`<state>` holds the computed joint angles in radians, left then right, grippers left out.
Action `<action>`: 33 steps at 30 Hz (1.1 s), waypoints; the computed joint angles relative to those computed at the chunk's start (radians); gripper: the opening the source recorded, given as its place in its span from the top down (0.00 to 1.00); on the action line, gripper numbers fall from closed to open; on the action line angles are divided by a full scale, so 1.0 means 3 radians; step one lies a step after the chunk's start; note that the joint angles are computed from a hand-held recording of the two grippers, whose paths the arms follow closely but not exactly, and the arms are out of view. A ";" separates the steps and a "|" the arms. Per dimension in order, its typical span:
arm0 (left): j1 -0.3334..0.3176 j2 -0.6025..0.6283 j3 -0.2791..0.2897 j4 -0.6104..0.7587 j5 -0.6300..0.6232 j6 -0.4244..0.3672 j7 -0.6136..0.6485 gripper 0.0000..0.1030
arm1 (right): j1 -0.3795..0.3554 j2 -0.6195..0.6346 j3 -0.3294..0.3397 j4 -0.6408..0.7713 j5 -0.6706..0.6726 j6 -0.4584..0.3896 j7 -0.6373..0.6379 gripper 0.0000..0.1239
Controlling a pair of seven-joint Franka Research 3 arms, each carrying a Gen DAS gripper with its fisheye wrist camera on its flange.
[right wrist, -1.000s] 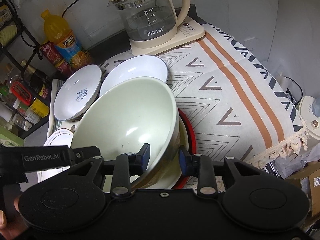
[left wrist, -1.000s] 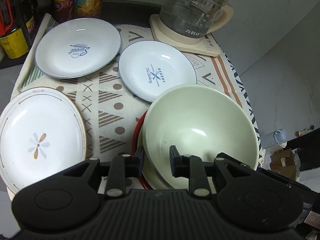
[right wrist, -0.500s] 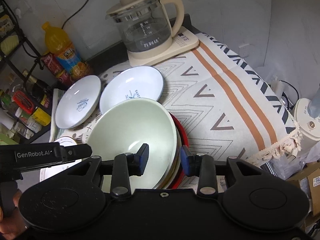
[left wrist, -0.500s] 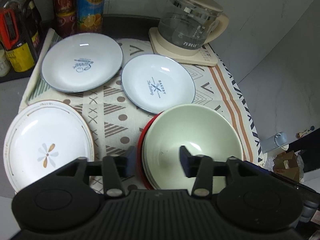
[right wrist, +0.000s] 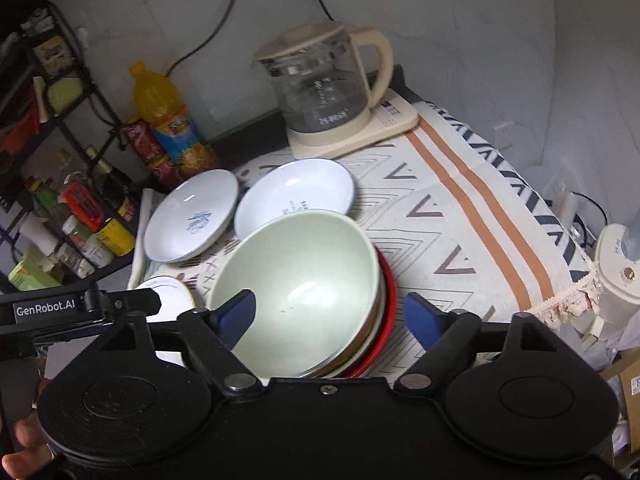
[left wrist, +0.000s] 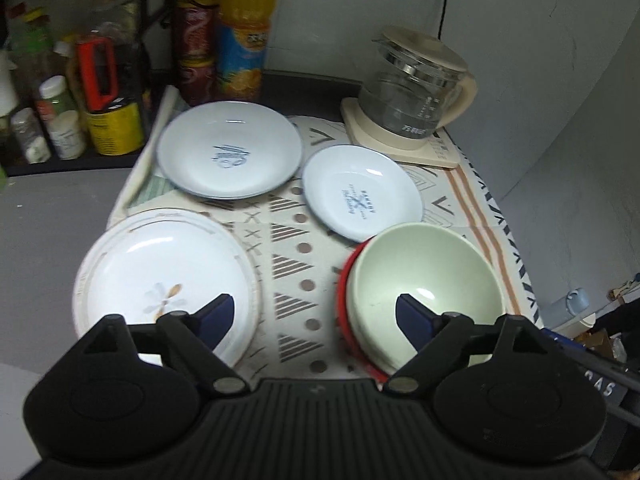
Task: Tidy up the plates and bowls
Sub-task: 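Open the right tool and release the green bowl, then move the left tool toward the white 'Sweet' plate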
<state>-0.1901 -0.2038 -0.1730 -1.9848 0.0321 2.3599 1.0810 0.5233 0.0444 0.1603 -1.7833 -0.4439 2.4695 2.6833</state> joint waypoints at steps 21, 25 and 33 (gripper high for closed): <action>0.0111 -0.0729 0.0228 -0.0482 0.0059 -0.0193 0.0078 0.15 | 0.0364 0.0333 0.0033 0.0477 -0.0139 -0.0051 -0.0137 0.23; 0.0131 -0.0691 0.0322 -0.0482 -0.0049 -0.0228 0.0325 0.15 | 0.0475 0.0505 -0.0016 0.0697 -0.0133 -0.0116 -0.0274 0.23; 0.0257 -0.0598 0.0466 -0.0486 -0.0276 -0.0207 0.0699 0.15 | 0.0733 0.0932 -0.0177 0.1284 -0.0109 -0.0362 -0.0358 0.21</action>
<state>-0.1130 -0.3830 -0.0332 -2.1308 -0.0506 2.2977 1.2909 0.7433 0.3240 0.1073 -1.3982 -0.4765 2.3610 2.5758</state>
